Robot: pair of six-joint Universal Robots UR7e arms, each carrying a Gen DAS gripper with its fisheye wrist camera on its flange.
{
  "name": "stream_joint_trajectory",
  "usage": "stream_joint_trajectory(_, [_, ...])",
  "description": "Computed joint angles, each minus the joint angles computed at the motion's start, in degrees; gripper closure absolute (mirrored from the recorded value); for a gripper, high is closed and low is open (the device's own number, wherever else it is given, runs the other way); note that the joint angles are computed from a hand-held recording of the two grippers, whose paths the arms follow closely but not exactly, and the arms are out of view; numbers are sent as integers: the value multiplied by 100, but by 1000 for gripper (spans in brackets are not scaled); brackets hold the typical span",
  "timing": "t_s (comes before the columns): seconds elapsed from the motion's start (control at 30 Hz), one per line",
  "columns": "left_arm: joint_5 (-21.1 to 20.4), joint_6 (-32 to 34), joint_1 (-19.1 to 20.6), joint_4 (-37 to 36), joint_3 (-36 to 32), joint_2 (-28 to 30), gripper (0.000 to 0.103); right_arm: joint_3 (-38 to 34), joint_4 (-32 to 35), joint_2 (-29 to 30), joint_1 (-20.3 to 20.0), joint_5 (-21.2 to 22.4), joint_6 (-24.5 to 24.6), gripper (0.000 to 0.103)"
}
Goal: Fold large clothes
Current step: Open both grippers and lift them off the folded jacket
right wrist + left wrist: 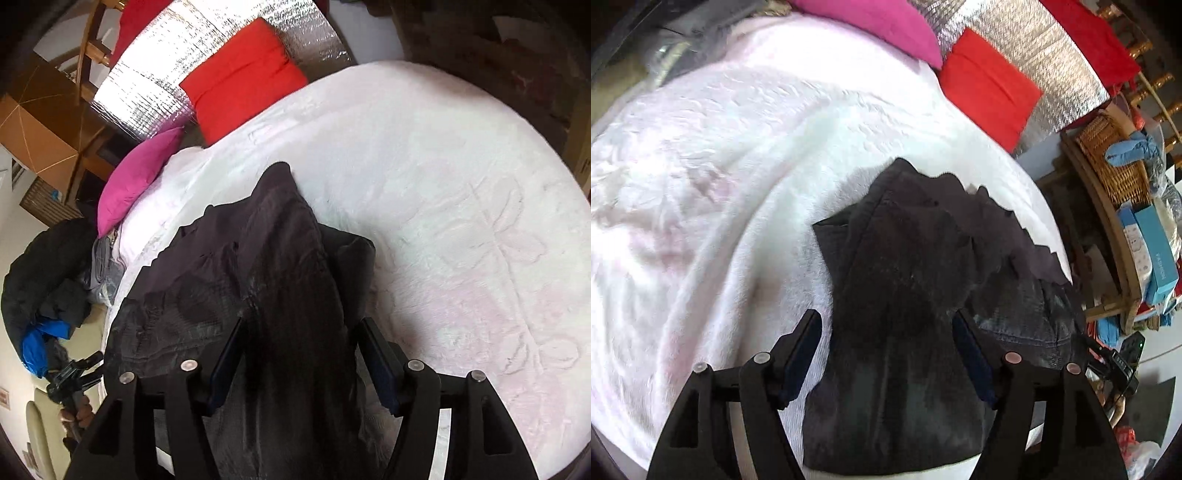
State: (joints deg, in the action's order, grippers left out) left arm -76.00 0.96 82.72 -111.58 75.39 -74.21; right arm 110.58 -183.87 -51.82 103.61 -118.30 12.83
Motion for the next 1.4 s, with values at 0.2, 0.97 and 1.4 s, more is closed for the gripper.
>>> stream_joint_trajectory(0.2, [-24, 49, 63, -319, 520, -434, 28, 320, -279, -86, -5, -54, 323, 37])
stream_joint_trajectory(0.97, [799, 370, -203, -1124, 1116, -552, 50, 508, -910, 126, 190, -517, 284, 34])
stream_joint_trajectory(1.4, [795, 1151, -626, -2944, 2736, -1827, 41, 756, -3096, 605, 913, -538, -1138, 35])
